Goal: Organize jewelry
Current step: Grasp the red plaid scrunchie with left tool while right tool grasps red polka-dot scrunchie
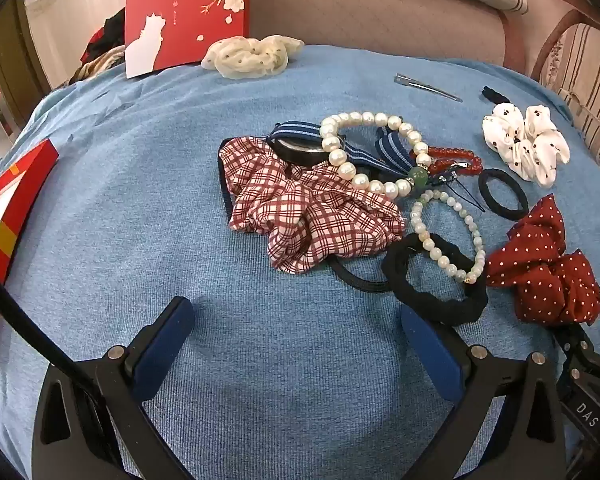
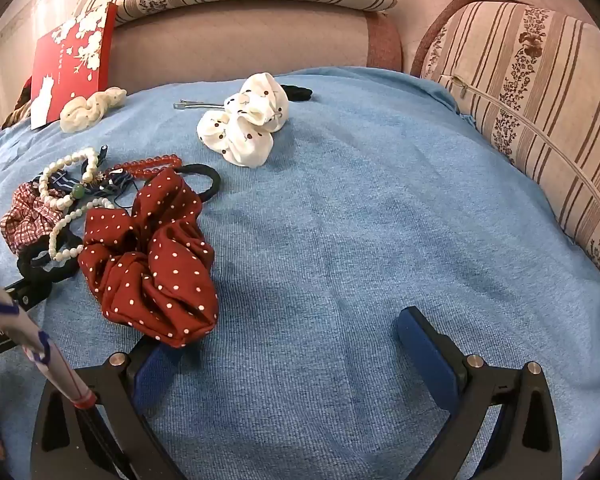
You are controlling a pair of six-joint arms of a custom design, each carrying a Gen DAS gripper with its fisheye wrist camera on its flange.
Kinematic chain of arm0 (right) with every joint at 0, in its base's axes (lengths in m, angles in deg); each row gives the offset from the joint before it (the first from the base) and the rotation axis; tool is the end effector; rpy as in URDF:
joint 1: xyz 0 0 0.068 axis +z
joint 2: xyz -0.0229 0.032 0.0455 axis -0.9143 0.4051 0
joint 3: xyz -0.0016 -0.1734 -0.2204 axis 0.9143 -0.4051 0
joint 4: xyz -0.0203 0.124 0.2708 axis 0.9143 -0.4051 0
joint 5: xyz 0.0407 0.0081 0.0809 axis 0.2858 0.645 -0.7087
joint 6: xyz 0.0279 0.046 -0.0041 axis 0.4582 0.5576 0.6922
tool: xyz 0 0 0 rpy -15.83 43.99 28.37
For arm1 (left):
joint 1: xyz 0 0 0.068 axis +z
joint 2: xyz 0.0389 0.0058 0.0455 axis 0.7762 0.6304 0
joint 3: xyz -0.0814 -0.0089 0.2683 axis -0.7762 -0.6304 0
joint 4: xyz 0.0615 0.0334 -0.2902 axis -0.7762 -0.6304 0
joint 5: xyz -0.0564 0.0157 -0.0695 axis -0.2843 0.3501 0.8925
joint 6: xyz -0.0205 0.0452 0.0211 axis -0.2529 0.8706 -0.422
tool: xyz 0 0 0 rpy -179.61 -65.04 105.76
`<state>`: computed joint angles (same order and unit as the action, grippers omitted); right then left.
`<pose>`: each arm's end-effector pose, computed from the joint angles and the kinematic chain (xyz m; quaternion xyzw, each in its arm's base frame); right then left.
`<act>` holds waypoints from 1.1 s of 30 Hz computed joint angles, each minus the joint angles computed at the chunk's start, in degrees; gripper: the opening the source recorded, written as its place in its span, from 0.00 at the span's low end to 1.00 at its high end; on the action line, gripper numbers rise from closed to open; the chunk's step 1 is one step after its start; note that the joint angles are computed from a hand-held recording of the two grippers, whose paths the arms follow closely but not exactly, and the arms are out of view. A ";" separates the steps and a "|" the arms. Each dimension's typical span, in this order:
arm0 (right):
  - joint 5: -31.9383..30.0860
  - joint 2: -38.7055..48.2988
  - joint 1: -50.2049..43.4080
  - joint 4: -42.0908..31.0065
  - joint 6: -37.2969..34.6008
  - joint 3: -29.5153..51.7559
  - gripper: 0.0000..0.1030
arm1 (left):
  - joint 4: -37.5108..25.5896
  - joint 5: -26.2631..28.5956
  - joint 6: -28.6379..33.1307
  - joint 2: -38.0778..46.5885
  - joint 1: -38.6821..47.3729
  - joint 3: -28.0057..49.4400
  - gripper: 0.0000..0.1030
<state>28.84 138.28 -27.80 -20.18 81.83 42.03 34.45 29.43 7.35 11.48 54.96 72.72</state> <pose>0.2354 0.1567 0.1538 0.1902 0.9096 -0.1216 0.3488 0.3487 0.0192 0.1648 0.1346 0.9480 -0.0197 0.2878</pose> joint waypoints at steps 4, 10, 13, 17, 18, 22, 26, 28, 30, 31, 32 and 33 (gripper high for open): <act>0.23 -0.06 0.31 -0.09 0.29 0.08 1.00 | -1.07 -0.80 1.36 -1.66 0.29 -0.37 1.00; -3.27 -0.74 -1.52 -0.12 -0.92 0.57 1.00 | -4.67 3.23 7.39 -15.47 7.55 -8.29 1.00; -6.44 -0.29 -2.82 -2.03 -1.23 2.12 1.00 | -7.67 7.90 13.46 -24.20 16.52 -12.16 1.00; -10.02 -0.87 -3.95 -2.40 -1.51 2.39 1.00 | -9.36 13.02 23.43 -30.47 30.51 -16.21 1.00; -9.38 -0.18 -3.51 -2.73 -1.70 2.81 1.00 | -10.21 13.90 26.19 -30.34 33.59 -16.19 1.00; -7.92 1.92 -2.14 -7.72 -0.06 6.16 0.98 | -9.42 17.10 30.46 -29.54 39.00 -13.60 1.00; -2.99 0.47 3.76 -18.17 9.69 9.98 0.86 | -8.51 20.23 26.79 -20.31 41.63 -2.48 1.00; 2.75 -0.92 9.37 -23.47 16.54 11.79 0.87 | -9.17 20.94 25.28 -13.24 41.77 4.95 1.00; 3.83 -1.06 13.10 -26.31 20.47 13.61 0.88 | -6.17 18.63 24.73 -7.48 40.48 9.84 1.00; 1.95 -1.67 12.91 -25.33 19.09 13.85 0.88 | -5.50 17.36 25.86 -2.96 40.20 13.47 1.00; 0.01 -2.31 13.11 -23.53 17.75 13.51 0.87 | -4.70 14.98 26.28 0.01 39.16 15.61 0.99; -0.69 -2.64 13.36 -22.63 17.00 13.40 0.79 | -4.38 13.15 26.99 2.75 38.34 17.51 0.97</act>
<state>28.15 135.64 -14.44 -42.81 98.83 55.43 30.07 42.58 34.34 14.23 93.30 90.23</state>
